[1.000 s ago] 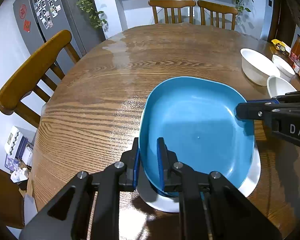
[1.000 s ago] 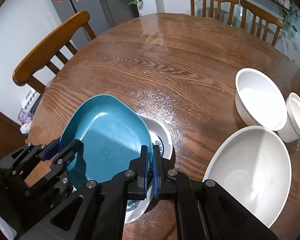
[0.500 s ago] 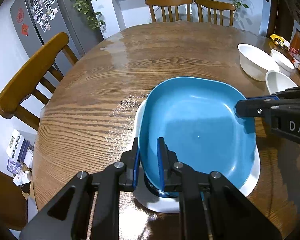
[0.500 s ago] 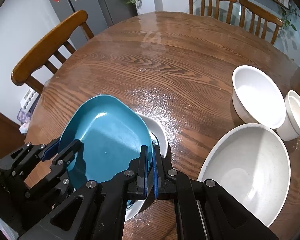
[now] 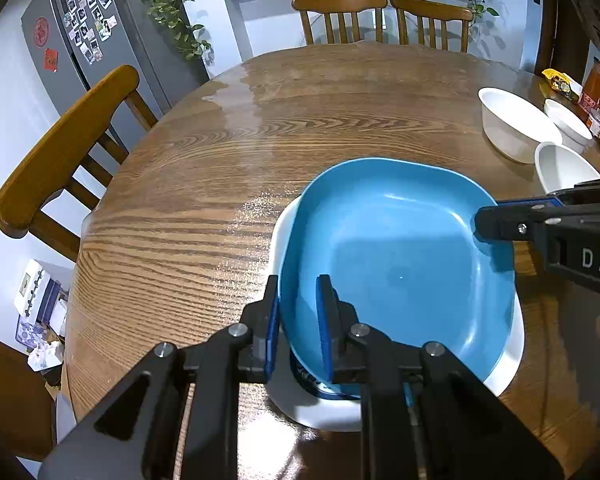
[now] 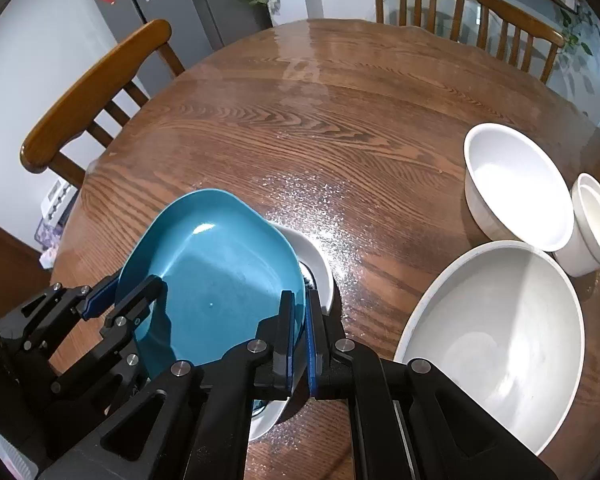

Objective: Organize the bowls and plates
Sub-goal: 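Open both grippers and withdraw from the teal plate, then move both grippers to the large white bowl and grasp its rim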

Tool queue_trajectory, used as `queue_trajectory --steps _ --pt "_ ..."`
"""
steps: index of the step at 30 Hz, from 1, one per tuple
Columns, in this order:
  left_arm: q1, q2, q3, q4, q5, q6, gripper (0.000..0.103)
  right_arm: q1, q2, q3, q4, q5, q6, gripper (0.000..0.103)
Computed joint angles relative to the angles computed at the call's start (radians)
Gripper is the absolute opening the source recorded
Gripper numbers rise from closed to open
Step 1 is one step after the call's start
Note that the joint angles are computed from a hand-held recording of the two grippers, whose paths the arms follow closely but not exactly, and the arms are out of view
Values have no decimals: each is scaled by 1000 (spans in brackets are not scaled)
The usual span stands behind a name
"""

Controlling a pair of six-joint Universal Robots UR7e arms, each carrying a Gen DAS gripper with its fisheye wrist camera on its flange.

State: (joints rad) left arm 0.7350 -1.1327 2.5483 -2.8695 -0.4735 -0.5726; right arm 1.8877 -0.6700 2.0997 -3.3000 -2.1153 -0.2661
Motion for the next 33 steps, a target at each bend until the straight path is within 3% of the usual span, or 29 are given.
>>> queue_trajectory --steps 2,5,7,8,17,20,22,24,30,33 --pt "3 0 0 -11 -6 9 17 0 -1 1 -2 -2 4 6" --pt "0 2 5 -53 -21 31 33 -4 -18 12 -12 21 8 6" --pt "-17 5 14 -59 11 13 63 -3 -29 24 -37 37 0 6" --pt "-28 6 24 -84 24 16 66 -4 -35 31 -49 47 -6 6" --pt "-109 -40 80 -129 44 -18 84 -16 -112 154 -210 165 -41 7" --pt "-132 -43 91 -139 29 -36 91 -23 -133 200 -272 190 -54 17" --pt "-145 -42 99 -155 23 -47 93 -31 -141 233 -330 211 -55 32" --pt "-153 -42 105 -166 18 -58 93 -34 -141 254 -383 222 -56 56" --pt "-196 -66 129 -105 24 -166 99 -52 -164 325 -491 317 -73 57" --pt "-211 -77 142 -104 8 -185 100 -50 -159 345 -553 326 -83 57"
